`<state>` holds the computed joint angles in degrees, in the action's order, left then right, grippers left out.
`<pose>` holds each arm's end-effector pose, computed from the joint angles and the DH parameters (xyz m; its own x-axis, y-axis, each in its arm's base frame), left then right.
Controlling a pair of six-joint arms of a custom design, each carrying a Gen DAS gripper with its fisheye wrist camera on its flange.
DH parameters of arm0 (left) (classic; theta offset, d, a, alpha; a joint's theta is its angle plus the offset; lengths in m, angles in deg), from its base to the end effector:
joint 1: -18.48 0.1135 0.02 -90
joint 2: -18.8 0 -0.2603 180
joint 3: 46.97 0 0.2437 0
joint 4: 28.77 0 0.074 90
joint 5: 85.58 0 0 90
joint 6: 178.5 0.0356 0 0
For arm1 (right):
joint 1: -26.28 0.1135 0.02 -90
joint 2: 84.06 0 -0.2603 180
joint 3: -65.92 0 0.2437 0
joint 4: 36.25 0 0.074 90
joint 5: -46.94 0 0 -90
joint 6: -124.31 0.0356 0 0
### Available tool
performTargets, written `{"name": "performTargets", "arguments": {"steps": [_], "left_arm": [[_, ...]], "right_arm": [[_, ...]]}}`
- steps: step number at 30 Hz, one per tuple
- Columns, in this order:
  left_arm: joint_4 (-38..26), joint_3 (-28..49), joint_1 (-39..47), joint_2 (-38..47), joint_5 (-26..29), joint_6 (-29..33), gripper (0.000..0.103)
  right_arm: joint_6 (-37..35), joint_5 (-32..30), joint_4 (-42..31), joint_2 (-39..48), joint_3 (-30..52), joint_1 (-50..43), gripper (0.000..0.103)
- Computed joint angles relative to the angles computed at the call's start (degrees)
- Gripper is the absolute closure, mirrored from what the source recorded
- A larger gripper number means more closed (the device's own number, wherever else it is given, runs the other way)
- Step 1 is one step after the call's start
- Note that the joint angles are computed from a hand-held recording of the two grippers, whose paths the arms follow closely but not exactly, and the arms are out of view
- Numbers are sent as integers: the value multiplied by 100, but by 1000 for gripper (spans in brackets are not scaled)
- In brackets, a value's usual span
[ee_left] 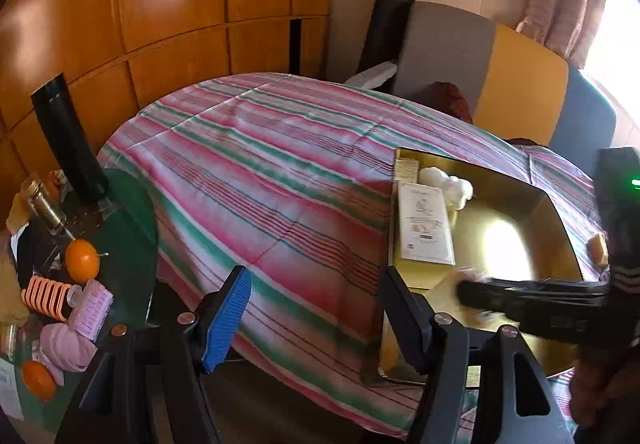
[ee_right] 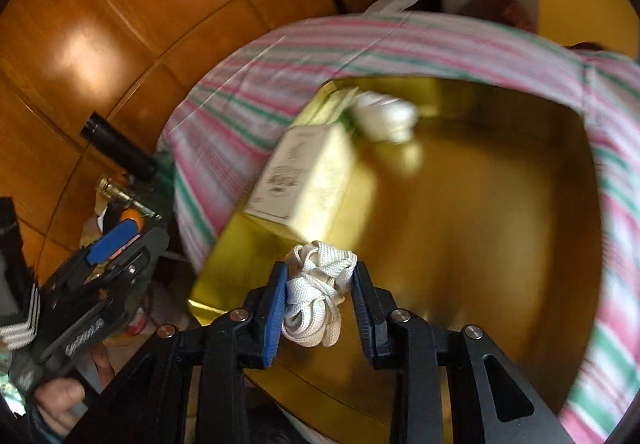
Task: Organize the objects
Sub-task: 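Release the white box in the tray with the left tool while the right tool drops the rope there, then move both tools back toward the remaining items on the cloth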
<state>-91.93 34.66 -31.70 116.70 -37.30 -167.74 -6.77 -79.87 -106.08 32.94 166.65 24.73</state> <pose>0.2155 -0.2215 0.2042 -0.6039 -0.4207 -0.6769 -0.5260 0.8485 -0.0581 0.3795 0.0111 0.1749 -0.7392 -0.5063 -0.4441 -0.6697 0.6219 0.4059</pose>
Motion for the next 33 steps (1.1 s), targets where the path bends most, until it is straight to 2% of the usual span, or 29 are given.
{"name": "performTargets", "arguments": {"steps": [4, 9, 14, 18, 20, 22, 28, 33], "left_arm": [[91, -202, 30, -113, 4, -71, 36], [267, -306, 71, -138, 101, 14, 36], [177, -125, 2, -36, 47, 113, 36], [84, 114, -106, 111, -21, 204, 35], [73, 227, -149, 186, -27, 284, 35], [82, 346, -206, 257, -35, 378, 35], [102, 784, -333, 526, -36, 660, 35], [146, 1260, -402, 853, 16, 1014, 35]], "right_arm": [[566, 79, 197, 285, -74, 492, 64], [873, -62, 251, 447, -9, 567, 56], [720, 9, 447, 103, -201, 374, 55], [436, 119, 788, -411, -593, 92, 40], [301, 169, 985, -661, -791, -69, 38], [201, 178, 1130, -835, -919, -267, 31], [-117, 113, 1181, -976, -910, -907, 26], [-409, 72, 997, -730, -511, -1582, 24]]}}
